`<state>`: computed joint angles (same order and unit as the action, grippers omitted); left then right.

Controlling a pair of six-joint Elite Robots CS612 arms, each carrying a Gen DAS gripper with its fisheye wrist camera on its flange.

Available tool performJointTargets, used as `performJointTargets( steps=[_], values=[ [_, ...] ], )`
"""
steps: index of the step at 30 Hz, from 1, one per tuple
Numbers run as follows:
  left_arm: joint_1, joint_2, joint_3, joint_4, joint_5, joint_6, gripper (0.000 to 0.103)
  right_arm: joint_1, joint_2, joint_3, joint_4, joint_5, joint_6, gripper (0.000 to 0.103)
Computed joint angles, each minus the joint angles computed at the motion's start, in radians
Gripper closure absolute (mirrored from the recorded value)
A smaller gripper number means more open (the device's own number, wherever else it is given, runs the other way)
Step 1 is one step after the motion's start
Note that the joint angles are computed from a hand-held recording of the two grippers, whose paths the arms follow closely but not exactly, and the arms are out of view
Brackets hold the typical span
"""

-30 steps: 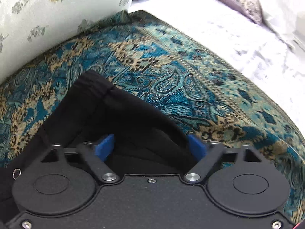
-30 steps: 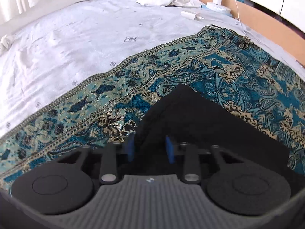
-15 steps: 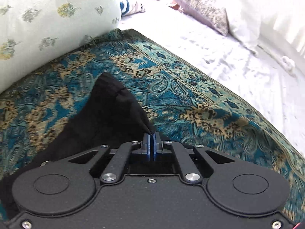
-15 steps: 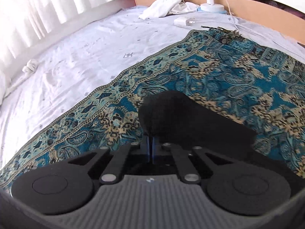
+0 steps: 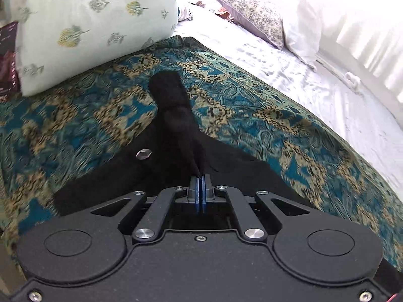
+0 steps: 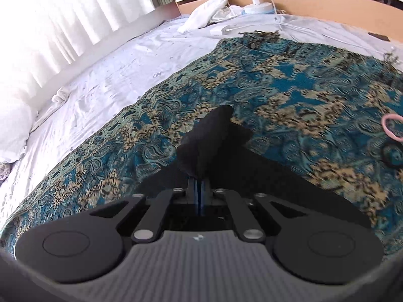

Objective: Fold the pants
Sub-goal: 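Lift the waistband with both grippers, fold it over, then open both, then move both grippers to the long edge of the folded pants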

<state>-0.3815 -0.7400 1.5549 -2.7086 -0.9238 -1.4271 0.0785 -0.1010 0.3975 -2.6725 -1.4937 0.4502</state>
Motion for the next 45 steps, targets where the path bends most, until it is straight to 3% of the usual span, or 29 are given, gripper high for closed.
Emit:
performJointTargets(
  steps=[5,9,16,19,22,25,26,27,29,31,32,36,38,43,45],
  values=[
    [-0.029,-0.046,0.096,-0.066,-0.001,-0.033,0.100,-0.021,-0.104,0.226,-0.127,0.035,0.024,0.099],
    [-0.049,-0.068,0.148,-0.090,-0.009,-0.064,0.100,-0.027,-0.151,0.332,-0.178,0.026,-0.003,0.099],
    [-0.099,-0.095,0.218,-0.125,0.057,-0.054,0.099,-0.041,-0.203,0.455,-0.253,0.019,-0.030,0.099],
    [-0.105,-0.098,0.227,-0.064,0.051,-0.092,0.101,-0.044,-0.215,0.489,-0.261,0.009,-0.045,0.099],
    [-0.112,-0.094,0.212,0.113,0.089,-0.151,0.102,-0.043,-0.216,0.504,-0.255,-0.022,-0.066,0.099],
    [-0.101,-0.085,0.239,0.024,0.026,-0.150,0.101,-0.039,-0.212,0.506,-0.237,-0.039,-0.108,0.096],
    [-0.100,-0.083,0.246,-0.002,0.014,-0.150,0.098,-0.034,-0.212,0.508,-0.235,-0.058,-0.129,0.090],
    [-0.101,-0.082,0.249,-0.009,0.016,-0.152,0.097,-0.029,-0.213,0.513,-0.243,-0.077,-0.148,0.075],
    [-0.106,-0.082,0.253,-0.015,0.044,-0.150,0.090,-0.021,-0.215,0.520,-0.259,-0.103,-0.182,0.061],
    [-0.107,-0.084,0.264,-0.057,0.076,-0.148,0.072,-0.017,-0.217,0.523,-0.271,-0.119,-0.195,0.050],
    [-0.103,-0.083,0.270,-0.098,0.081,-0.136,0.059,-0.015,-0.219,0.526,-0.280,-0.126,-0.200,0.048],
    [-0.087,-0.077,0.270,-0.177,0.104,-0.120,0.046,-0.013,-0.226,0.540,-0.308,-0.134,-0.204,0.044],
    [-0.070,-0.070,0.256,-0.183,0.087,-0.090,0.028,-0.012,-0.229,0.551,-0.329,-0.135,-0.205,0.043],
    [-0.034,-0.039,0.204,-0.127,0.057,-0.104,0.036,-0.006,-0.232,0.558,-0.334,-0.134,-0.214,0.042],
    [-0.027,-0.030,0.183,-0.066,0.055,-0.136,0.056,-0.005,-0.232,0.559,-0.334,-0.132,-0.213,0.042]
  ],
)
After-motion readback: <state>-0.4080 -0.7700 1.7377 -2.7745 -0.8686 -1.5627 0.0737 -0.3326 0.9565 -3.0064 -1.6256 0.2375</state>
